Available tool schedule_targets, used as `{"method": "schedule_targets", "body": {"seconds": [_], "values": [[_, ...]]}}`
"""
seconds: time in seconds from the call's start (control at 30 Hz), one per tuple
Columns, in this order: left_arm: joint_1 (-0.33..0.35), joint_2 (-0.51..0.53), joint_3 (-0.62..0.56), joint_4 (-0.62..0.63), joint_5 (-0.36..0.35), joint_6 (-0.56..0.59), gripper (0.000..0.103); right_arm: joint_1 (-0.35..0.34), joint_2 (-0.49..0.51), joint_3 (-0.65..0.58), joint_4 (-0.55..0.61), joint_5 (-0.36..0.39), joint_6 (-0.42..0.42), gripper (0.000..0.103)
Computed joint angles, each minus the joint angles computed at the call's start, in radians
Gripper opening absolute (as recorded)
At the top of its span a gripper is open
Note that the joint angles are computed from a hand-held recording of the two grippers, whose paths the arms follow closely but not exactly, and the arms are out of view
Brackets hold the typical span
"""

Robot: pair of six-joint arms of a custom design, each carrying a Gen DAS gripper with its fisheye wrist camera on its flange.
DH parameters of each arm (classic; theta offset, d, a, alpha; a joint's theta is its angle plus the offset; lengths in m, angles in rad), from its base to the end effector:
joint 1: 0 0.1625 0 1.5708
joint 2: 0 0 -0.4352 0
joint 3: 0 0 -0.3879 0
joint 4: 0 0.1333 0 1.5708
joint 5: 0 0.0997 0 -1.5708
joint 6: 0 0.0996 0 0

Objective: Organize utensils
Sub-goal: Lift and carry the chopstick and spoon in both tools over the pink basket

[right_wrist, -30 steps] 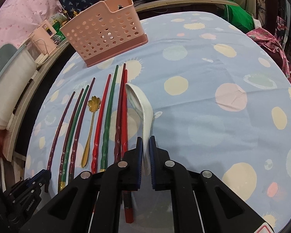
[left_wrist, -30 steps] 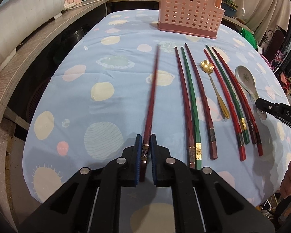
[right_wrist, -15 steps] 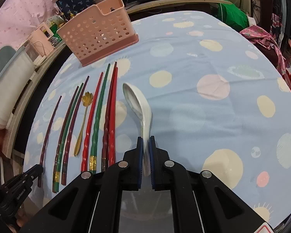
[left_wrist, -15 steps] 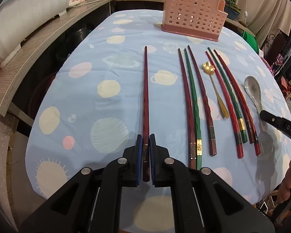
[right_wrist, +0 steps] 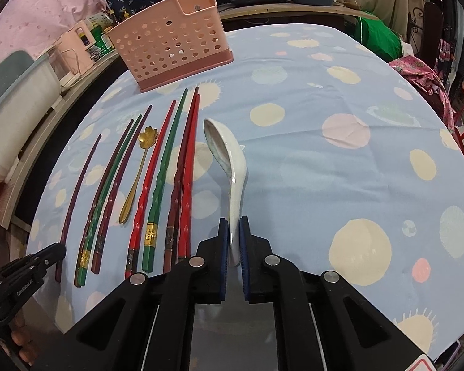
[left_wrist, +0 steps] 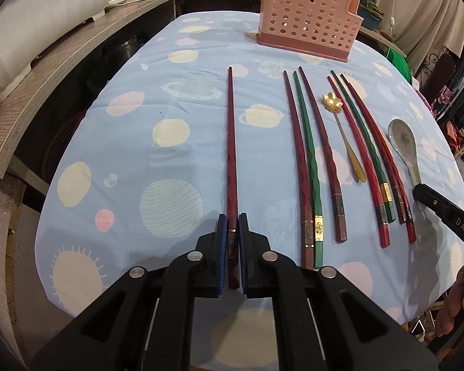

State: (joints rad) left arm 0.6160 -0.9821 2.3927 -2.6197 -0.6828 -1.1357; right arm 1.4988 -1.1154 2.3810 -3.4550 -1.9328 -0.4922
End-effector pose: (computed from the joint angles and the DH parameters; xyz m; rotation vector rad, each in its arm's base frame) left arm -0.1840 -0.3883 0.0474 -0.0085 2.3069 -0.7349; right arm 0.0659 -0.4491 0.1653 0.3865 -2.5287 0.6537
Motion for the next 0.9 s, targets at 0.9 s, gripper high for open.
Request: {"method": "schedule_targets", "body": {"seconds": [0.9], "values": [[-0.012, -0.158, -0.161, 0.061, 0.253, 0.179, 0.007, 0.118, -0.069, -0.164, 0.121, 0.023, 0.015, 0.007]]}}
